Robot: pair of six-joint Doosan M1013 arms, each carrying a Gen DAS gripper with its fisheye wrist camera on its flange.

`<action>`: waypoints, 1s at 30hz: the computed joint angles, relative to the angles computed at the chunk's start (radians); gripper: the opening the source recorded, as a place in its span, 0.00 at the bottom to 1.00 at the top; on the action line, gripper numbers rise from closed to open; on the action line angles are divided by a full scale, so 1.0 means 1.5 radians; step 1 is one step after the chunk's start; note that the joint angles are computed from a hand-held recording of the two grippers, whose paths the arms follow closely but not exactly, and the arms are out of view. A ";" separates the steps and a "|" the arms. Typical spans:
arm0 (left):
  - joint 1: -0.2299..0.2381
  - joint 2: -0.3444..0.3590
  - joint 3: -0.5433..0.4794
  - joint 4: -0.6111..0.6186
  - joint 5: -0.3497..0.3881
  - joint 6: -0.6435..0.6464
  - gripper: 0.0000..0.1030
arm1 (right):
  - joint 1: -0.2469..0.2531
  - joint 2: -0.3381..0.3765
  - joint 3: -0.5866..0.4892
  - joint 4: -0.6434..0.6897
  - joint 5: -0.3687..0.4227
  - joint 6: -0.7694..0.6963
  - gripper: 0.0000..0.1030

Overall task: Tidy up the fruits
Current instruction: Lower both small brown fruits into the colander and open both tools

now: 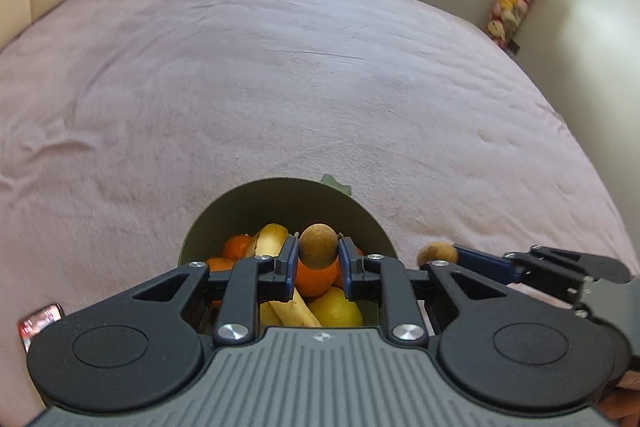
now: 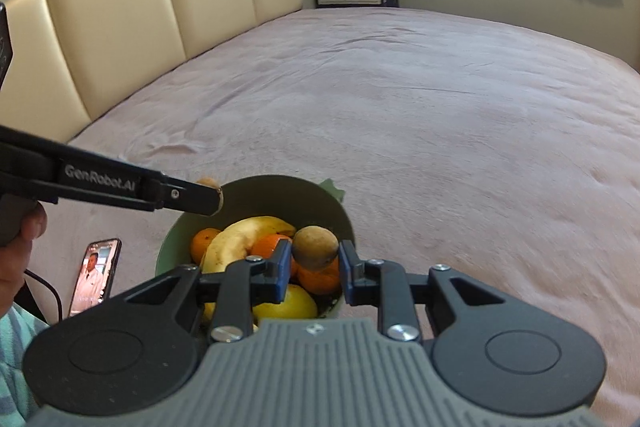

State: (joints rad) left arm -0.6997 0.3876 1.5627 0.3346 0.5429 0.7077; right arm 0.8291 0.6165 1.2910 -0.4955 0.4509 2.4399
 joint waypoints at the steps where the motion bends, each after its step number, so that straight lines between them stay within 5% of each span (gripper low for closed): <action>1: 0.003 0.002 0.000 -0.009 -0.003 0.001 0.23 | -0.001 0.007 -0.010 0.019 0.006 -0.026 0.22; 13: 0.033 0.035 -0.017 -0.128 -0.054 0.063 0.23 | -0.016 0.093 -0.135 0.134 0.069 -0.278 0.21; 30: 0.044 0.096 -0.080 -0.188 0.013 0.130 0.23 | -0.027 0.136 -0.185 0.164 0.111 -0.423 0.21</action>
